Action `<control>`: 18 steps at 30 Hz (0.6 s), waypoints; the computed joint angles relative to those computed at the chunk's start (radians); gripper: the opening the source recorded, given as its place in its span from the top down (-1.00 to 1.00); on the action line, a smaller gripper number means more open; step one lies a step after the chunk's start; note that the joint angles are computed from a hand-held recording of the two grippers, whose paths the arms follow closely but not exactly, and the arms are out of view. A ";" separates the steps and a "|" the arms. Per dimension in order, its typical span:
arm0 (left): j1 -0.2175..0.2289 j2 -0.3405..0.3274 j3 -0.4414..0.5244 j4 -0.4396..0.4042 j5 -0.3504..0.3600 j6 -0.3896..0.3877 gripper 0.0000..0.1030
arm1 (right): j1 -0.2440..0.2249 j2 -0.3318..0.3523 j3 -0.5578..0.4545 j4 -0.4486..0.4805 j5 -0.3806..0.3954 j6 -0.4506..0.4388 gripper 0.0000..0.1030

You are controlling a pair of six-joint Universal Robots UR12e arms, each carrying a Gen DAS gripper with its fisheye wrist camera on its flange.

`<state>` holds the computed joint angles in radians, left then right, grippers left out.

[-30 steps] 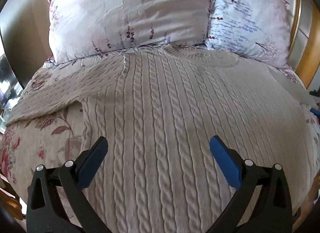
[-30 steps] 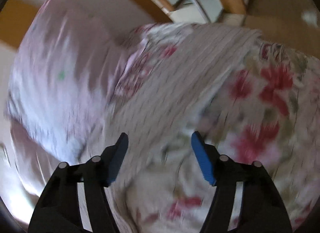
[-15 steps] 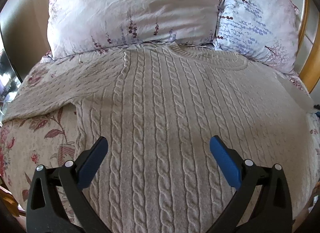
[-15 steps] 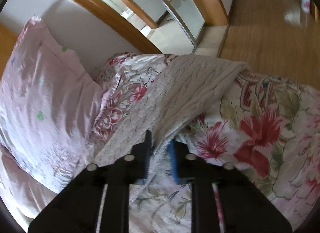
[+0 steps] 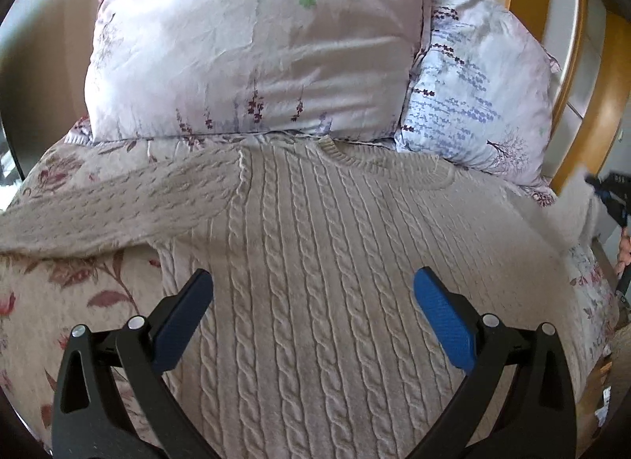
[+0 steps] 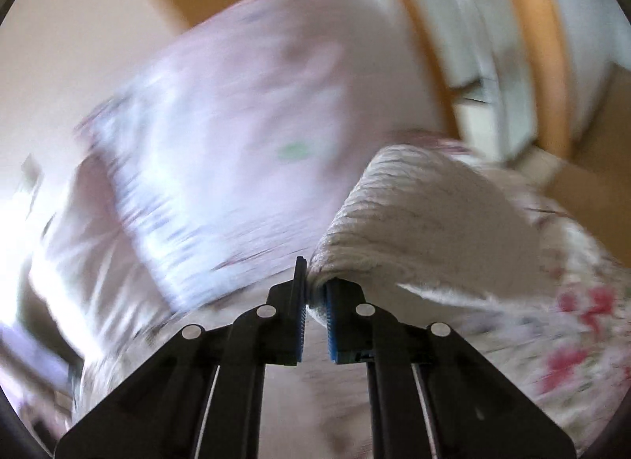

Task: Fold small clothes
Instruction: 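Grasp a sweater sleeve with the right gripper and lift it across the body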

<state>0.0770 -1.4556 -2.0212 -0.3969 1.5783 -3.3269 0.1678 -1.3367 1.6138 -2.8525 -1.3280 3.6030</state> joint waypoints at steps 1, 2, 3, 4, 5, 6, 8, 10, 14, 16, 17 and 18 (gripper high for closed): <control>0.003 0.000 -0.001 0.008 -0.005 0.005 -0.97 | 0.018 0.008 -0.014 0.012 0.030 -0.036 0.82; 0.003 0.000 -0.003 0.020 -0.003 0.007 -0.97 | 0.042 0.020 -0.031 0.041 0.069 -0.084 0.83; 0.004 -0.001 -0.002 0.024 0.001 0.005 -0.97 | 0.058 0.030 -0.041 0.067 0.095 -0.114 0.83; 0.006 -0.002 -0.002 0.024 -0.001 0.003 -0.97 | 0.076 0.039 -0.051 0.100 0.121 -0.147 0.83; 0.010 -0.003 -0.002 0.022 -0.011 -0.005 -0.97 | 0.093 0.049 -0.061 0.141 0.143 -0.182 0.83; 0.017 -0.002 -0.005 0.022 -0.030 -0.019 -0.97 | 0.115 0.062 -0.075 0.198 0.156 -0.227 0.83; 0.029 -0.002 -0.010 0.027 -0.069 -0.039 -0.97 | 0.154 0.080 -0.092 0.285 0.135 -0.288 0.83; 0.039 0.000 -0.017 0.036 -0.108 -0.059 -0.97 | 0.178 0.095 -0.108 0.344 0.094 -0.314 0.80; 0.055 0.000 -0.027 0.055 -0.183 -0.068 -0.97 | 0.138 0.090 -0.089 0.354 0.221 -0.211 0.13; 0.058 -0.002 -0.028 0.066 -0.205 -0.062 -0.97 | 0.112 0.072 -0.048 0.282 0.266 -0.100 -0.17; 0.058 -0.003 -0.028 0.068 -0.212 -0.060 -0.97 | 0.101 0.063 -0.027 0.246 0.276 -0.047 -0.20; 0.059 -0.004 -0.027 0.069 -0.220 -0.060 -0.97 | 0.084 0.048 0.002 0.207 0.289 0.018 -0.20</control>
<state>0.1356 -1.4600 -2.0480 -0.3275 1.3583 -3.3867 0.2517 -1.2885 1.6153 -2.6451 -1.0392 3.6213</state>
